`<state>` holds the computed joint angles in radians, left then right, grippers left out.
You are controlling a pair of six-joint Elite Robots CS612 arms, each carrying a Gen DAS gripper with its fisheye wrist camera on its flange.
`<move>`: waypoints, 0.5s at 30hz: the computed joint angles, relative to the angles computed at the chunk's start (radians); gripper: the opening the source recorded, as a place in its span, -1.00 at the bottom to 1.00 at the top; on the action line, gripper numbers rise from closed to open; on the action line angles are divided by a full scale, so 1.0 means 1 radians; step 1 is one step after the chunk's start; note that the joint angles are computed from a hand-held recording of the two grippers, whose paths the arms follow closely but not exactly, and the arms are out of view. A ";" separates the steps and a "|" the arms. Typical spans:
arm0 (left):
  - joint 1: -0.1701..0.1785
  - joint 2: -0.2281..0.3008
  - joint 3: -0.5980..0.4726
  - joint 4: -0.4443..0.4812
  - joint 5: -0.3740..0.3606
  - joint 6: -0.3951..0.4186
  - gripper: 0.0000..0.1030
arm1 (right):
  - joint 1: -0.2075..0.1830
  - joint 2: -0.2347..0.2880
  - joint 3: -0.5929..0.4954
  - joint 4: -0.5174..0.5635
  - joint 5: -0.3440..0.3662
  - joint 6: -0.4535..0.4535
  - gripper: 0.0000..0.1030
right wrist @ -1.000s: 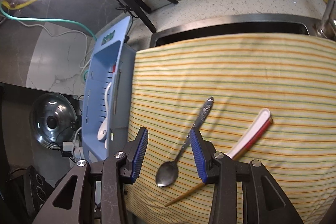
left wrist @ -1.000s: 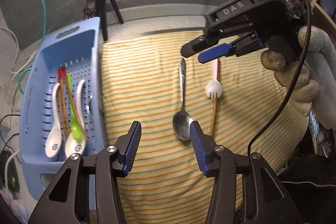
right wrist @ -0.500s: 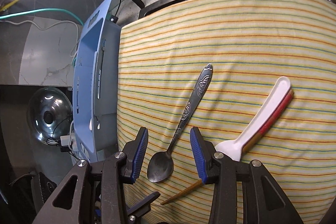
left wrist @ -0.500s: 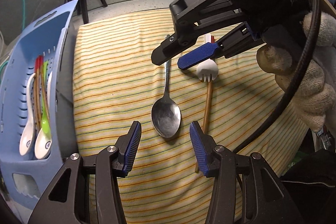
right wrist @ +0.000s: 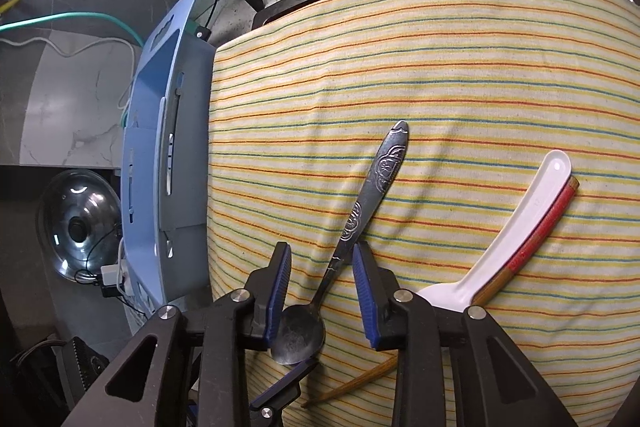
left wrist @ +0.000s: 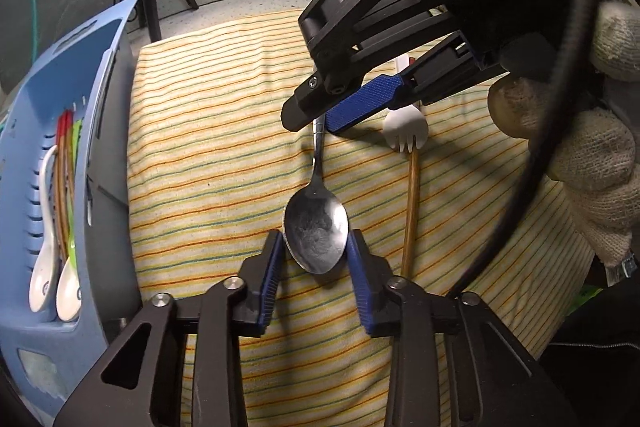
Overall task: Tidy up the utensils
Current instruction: 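Lower the right tool onto the metal spoon handle and close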
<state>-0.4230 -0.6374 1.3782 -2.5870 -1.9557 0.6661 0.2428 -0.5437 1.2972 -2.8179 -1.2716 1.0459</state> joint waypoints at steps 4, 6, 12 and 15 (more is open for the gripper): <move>0.002 0.003 -0.002 -0.002 -0.014 -0.001 -0.43 | 0.003 0.000 -0.013 0.044 -0.021 -0.017 -0.62; 0.004 0.003 -0.004 0.000 -0.020 -0.004 -0.44 | 0.003 0.000 -0.015 0.053 -0.027 -0.011 -0.73; 0.006 -0.004 0.008 -0.009 -0.035 -0.010 -0.44 | 0.000 -0.002 -0.003 0.033 -0.025 0.014 -0.81; 0.010 -0.010 0.013 -0.014 -0.054 -0.023 -0.45 | -0.002 -0.004 0.007 0.005 -0.017 0.043 -0.82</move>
